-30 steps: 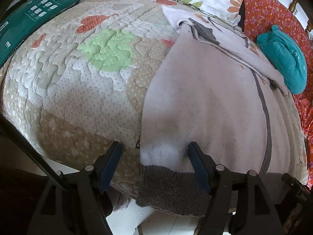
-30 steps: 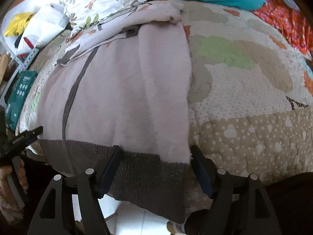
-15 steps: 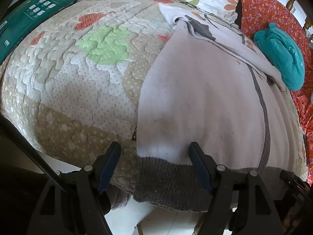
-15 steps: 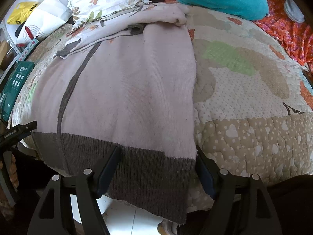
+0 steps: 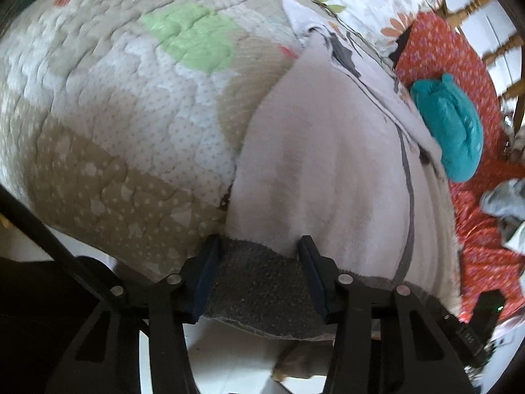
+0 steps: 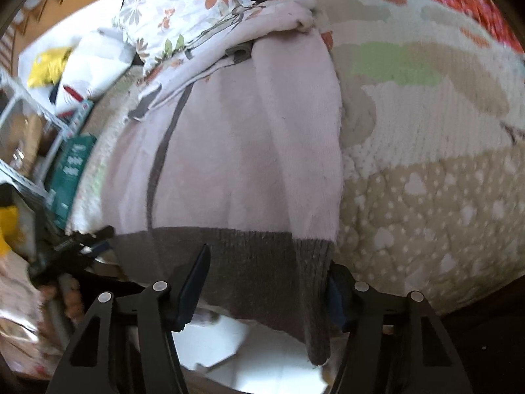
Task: Fold small clothes
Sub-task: 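Lift the grey hem with both grippers and fold it toward the collar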
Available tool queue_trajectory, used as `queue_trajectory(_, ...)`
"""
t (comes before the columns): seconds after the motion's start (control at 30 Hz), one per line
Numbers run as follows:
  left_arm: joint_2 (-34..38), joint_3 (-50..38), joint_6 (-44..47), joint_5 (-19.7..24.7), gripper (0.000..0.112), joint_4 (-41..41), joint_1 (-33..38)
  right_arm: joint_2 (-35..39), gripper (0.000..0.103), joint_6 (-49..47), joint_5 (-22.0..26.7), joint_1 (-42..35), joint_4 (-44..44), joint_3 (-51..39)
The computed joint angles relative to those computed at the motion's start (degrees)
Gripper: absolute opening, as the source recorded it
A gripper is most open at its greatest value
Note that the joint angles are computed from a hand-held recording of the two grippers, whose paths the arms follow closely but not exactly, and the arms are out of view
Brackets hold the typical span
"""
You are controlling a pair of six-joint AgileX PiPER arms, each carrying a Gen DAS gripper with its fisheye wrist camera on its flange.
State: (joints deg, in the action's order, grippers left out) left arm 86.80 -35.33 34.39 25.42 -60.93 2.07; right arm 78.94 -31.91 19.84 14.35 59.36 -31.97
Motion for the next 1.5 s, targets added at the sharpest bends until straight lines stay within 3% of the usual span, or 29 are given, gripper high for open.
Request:
queue_trajectory(0.13, -0.07, 1.26, 1.78, 0.47, 0.048, -2.36, 0.28, 0.4, 0.065, -8.23, 3.3, -3.15, 8.64, 1.28)
queue_trajectory(0.33, 0.63, 2.3, 5.17, 1.98, 0.048, -5.1, -0.55, 1.23, 0.063, -6.49, 3.21, -1.24, 7.5, 0.42)
queue_trajectory(0.37, 0.88, 2.2, 4.9, 1.83, 0.046, -4.95, -0.89, 1.23, 0.056, -3.81, 2.26, -0.19, 5.12, 0.16)
queue_trajectory(0.43, 0.87, 1.94, 2.02, 1.05, 0.019, -2.25, -2.06, 1.7, 0.043, -1.08, 1.41, 0.43, 2.57, -0.25)
queue_trajectory(0.5, -0.11, 2.44, 2.39, 1.93, 0.011, -2.44, -1.96, 2.07, 0.014, -1.05, 1.86, -0.01, 2.84, -0.31)
queue_trajectory(0.57, -2.78, 3.13, 1.29, 2.81, 0.01, -1.68, -1.43, 1.32, 0.012, -2.5, 3.0, -1.23, 4.1, 0.05)
queue_trajectory(0.73, -8.28, 0.9, 0.45, 10.77, 0.01, -1.56, 4.19, -1.36, 0.011, -3.89, 8.66, -4.31, 4.71, -2.42)
queue_trajectory(0.8, -7.3, -3.98, -1.39, 12.55, 0.01, -0.61, 5.26, -0.73, 0.011, -4.51, 12.21, -6.56, 5.13, -6.98)
queue_trajectory(0.9, -3.46, -13.27, -6.15, 12.2, 0.01, 1.09, 4.33, 1.41, 0.01, -2.73, 13.7, -7.93, 3.44, -15.7)
queue_trajectory(1.0, 1.3, -23.06, -11.0, 9.55, 0.01, 4.75, 2.83, 4.41, 0.01, 0.7, 12.62, -7.69, -0.21, -24.9)
queue_trajectory(1.2, 15.53, -45.04, -25.92, 9.04, 0.01, 16.36, -0.36, 16.48, 0.006, 14.49, 11.27, -6.13, -13.9, -44.92)
queue_trajectory(1.33, 24.58, -58.26, -33.24, 10.69, 0.01, 23.5, -1.88, 26.07, 0.006, 22.74, 14.01, -6.49, -21.77, -57.52)
queue_trajectory(1.5, 37.24, -77.97, -42.06, 16.63, 0.01, 32.4, -3.87, 38.83, 0.006, 33.57, 19.53, -7.0, -33.37, -74.03)
